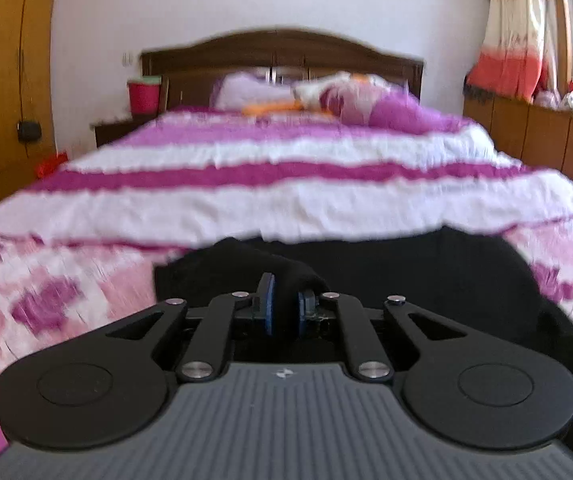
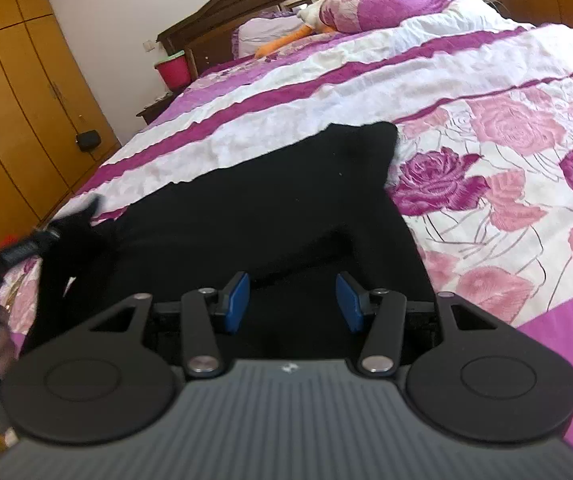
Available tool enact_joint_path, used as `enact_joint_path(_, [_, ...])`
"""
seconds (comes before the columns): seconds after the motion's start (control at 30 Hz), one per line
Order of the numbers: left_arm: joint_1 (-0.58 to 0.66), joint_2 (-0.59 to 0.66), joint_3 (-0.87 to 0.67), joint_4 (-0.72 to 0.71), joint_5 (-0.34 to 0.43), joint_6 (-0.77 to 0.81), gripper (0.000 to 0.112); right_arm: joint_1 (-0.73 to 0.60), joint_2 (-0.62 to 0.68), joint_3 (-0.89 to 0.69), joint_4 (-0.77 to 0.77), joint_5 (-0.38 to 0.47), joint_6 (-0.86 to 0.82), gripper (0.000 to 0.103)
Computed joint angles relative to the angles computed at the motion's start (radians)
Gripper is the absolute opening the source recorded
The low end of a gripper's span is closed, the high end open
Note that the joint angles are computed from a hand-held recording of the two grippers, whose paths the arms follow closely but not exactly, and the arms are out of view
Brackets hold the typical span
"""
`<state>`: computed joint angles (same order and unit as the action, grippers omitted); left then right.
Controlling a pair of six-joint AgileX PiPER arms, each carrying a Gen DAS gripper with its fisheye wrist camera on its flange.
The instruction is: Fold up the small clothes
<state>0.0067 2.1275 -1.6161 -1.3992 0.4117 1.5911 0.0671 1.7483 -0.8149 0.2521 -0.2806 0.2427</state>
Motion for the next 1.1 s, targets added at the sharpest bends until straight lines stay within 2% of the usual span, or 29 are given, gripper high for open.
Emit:
enact_joint_path(0.1, [-0.019, 0.046, -0.038, 0.19, -0.012, -0.208, 0.017, -0.012, 0.006, 0.002, -0.037, 0.006, 0.042, 0.052])
enact_joint_path(0.17, [-0.017, 0.072, -0.061, 0.29, 0.002, -0.32, 0.026, -0.017, 0.011, 0.002, -0.039, 0.01, 0.047, 0.052])
enact_joint_path(0.33, [0.016, 0.068, -0.051, 0.275, 0.021, -0.322, 0.044, -0.019, 0.026, -0.007, -0.042, 0.022, 0.069, 0.052])
enact_joint_path(0.57, [0.077, -0.006, -0.02, 0.321, 0.12, -0.376, 0.069, 0.0, 0.011, -0.012, -0.012, 0.024, 0.022, 0.052])
enact_joint_path(0.7, [0.112, -0.062, 0.013, 0.401, 0.193, -0.419, 0.069, 0.024, -0.002, -0.019, 0.026, 0.03, -0.021, 0.052])
enact_joint_path(0.93, [0.186, -0.137, 0.076, 0.47, 0.222, -0.455, 0.071, 0.092, -0.005, -0.071, 0.088, 0.063, -0.115, 0.052])
enact_joint_path(1.1, [0.259, -0.137, 0.075, 0.516, 0.226, -0.509, 0.071, 0.166, 0.008, -0.144, 0.223, 0.108, -0.3, 0.052])
